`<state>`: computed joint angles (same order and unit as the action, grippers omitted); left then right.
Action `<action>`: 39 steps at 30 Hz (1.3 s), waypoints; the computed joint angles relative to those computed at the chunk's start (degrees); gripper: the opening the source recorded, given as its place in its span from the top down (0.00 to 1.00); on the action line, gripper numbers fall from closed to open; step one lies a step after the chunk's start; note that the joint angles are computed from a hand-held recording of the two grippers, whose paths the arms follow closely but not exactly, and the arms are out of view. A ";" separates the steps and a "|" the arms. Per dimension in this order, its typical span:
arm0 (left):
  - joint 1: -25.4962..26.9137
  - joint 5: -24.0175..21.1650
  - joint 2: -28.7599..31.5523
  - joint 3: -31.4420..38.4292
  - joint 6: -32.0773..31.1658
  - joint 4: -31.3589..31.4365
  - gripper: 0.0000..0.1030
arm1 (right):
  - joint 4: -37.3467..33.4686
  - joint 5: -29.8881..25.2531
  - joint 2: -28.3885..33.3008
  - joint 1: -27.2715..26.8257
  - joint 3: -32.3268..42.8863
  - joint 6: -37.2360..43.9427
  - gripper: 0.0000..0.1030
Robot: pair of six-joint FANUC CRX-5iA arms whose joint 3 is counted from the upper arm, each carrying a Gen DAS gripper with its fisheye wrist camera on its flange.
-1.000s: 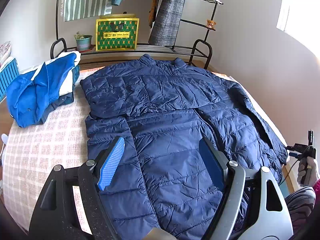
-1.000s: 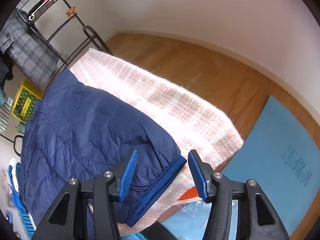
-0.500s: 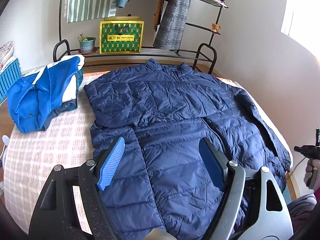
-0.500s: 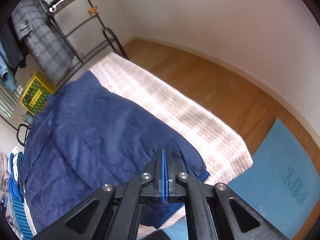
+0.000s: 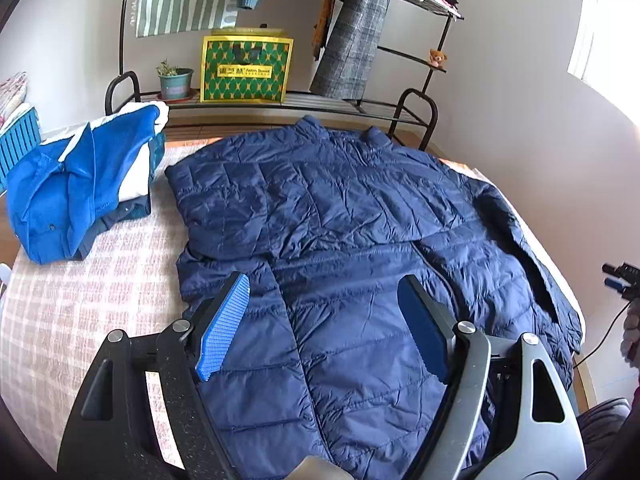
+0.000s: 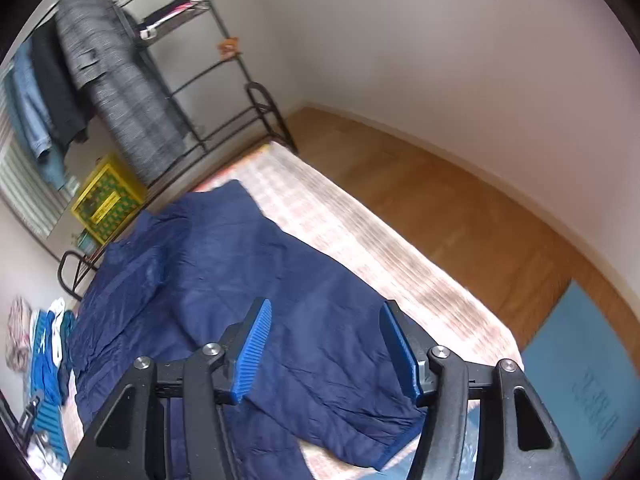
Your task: Fold large clothes
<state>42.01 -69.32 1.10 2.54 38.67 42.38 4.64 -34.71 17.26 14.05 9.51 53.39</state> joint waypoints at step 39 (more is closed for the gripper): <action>0.84 0.37 1.24 2.36 -0.10 2.90 0.23 | -12.52 0.39 3.95 3.46 15.26 10.33 0.93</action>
<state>42.84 -68.95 2.34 4.90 38.57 45.28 -7.88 -34.33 21.22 17.51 24.77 63.73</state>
